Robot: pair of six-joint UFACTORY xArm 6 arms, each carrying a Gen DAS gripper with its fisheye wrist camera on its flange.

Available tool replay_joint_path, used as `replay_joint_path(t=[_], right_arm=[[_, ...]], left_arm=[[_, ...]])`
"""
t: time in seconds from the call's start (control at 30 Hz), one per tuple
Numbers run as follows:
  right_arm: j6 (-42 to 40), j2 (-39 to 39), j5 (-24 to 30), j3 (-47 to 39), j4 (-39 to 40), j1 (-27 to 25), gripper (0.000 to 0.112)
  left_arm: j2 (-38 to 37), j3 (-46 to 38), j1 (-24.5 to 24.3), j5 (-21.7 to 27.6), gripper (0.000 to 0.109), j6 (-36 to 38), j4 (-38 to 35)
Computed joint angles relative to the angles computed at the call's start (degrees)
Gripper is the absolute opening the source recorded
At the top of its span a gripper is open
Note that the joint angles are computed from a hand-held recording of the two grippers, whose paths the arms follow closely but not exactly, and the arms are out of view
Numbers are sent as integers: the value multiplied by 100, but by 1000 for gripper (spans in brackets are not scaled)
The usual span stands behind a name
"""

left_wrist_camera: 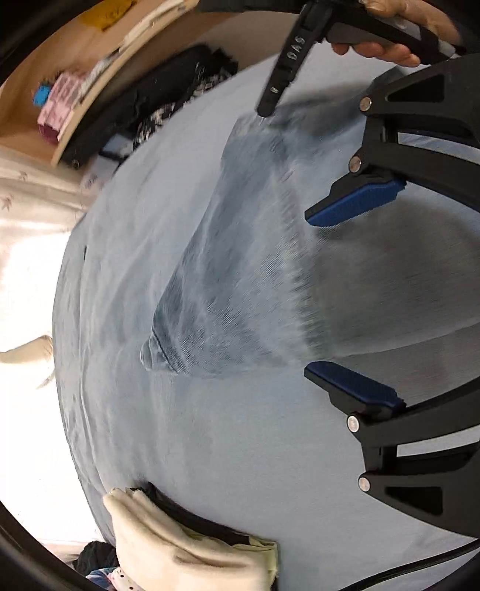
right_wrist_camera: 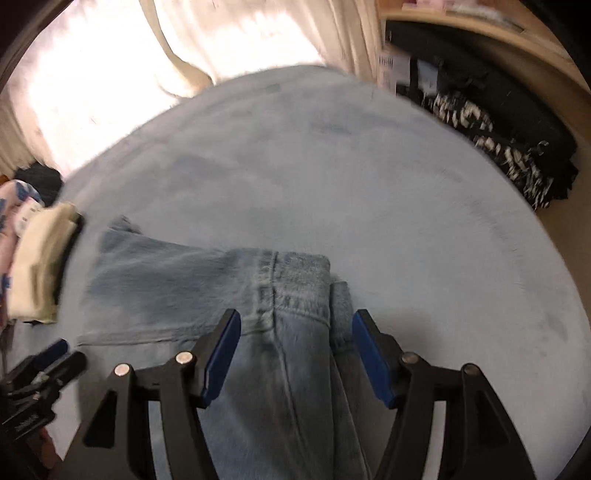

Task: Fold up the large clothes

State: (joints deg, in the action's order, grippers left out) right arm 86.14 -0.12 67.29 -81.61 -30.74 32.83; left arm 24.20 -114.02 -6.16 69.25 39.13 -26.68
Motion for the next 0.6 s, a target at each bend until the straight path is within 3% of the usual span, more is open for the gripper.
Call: replay_joint_path(t=[0.03, 0.07, 0.1, 0.23, 0.4, 0.5, 0.6], right_arm=[[-100, 76, -38, 20, 116, -72, 53], [-242, 128, -83, 45, 248, -148, 30], [-246, 132, -46, 97, 333, -185, 22], [-79, -162, -439, 659, 483, -281, 22], [92, -111, 234, 204, 285, 69, 25], [578, -555, -142, 539, 191, 291, 26], [1002, -736, -146, 597, 134, 656, 38]], left_arm=[[87, -11, -91, -187, 74, -99, 186], [161, -38, -138, -259, 75, -161, 324], [223, -76, -144, -237, 75, -201, 347], [144, 308, -113, -579, 85, -140, 144], [-17, 411, -63, -551, 85, -233, 260], [-529, 947, -60, -885, 85, -29, 390], [-1203, 1602, 28, -1046, 85, 353, 294]])
